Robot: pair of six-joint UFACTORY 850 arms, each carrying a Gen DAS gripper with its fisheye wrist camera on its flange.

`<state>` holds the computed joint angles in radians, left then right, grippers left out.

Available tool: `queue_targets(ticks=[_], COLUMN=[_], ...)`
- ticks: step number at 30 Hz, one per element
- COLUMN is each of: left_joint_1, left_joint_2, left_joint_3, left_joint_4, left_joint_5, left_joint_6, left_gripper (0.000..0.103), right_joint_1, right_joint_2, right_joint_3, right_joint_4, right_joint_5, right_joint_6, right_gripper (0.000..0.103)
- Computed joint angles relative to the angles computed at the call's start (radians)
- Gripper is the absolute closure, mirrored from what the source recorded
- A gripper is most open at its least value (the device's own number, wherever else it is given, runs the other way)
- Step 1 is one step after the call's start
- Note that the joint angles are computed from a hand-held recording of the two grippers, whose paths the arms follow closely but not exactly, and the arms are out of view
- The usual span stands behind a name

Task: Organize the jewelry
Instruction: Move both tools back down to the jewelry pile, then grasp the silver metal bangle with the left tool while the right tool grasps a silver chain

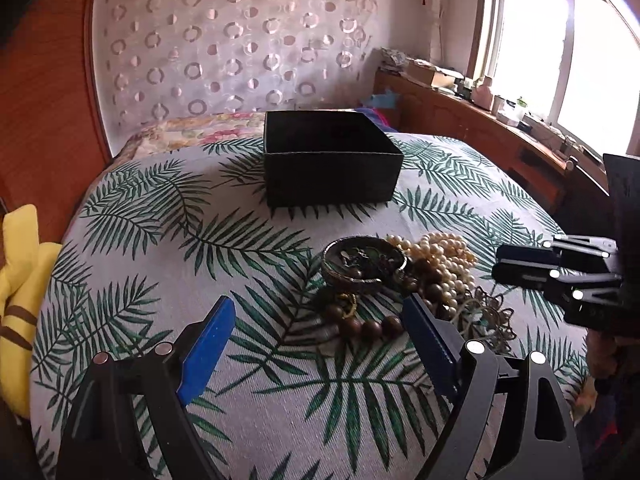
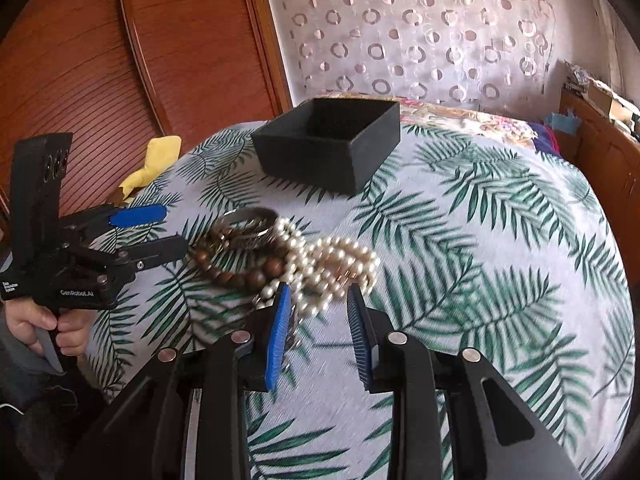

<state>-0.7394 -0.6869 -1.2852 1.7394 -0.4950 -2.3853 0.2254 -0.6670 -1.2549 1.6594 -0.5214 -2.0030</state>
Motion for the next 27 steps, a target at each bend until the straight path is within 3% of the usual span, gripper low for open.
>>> queue_targets(ticks=[8, 19, 21, 27], left_joint_1=[-0.006, 0.000, 0.002, 0.007], left_joint_2=[0.017, 0.014, 0.014, 0.006], left_joint_3=[0.027, 0.031, 0.031, 0.018], left_joint_4=[0.024, 0.018, 0.021, 0.024], left_joint_5=[-0.013, -0.005, -0.002, 0.018], left_joint_6=[-0.038, -0.047, -0.049, -0.036], left_gripper=[0.020, 0.019, 0.019, 0.019], right_joint_1=[0.012, 0.042, 0.040, 0.027], right_joint_2=[0.000, 0.008, 0.009, 0.027], right_joint_3=[0.030, 0.047, 0.048, 0.065], right_joint_4=[-0.008, 0.030, 0.023, 0.043], right_joint_5=[0.004, 0.079, 0.068, 0.043], right_joint_6=[0.031, -0.036, -0.030, -0.058], right_gripper=[0.071, 0.071, 0.082, 0.087])
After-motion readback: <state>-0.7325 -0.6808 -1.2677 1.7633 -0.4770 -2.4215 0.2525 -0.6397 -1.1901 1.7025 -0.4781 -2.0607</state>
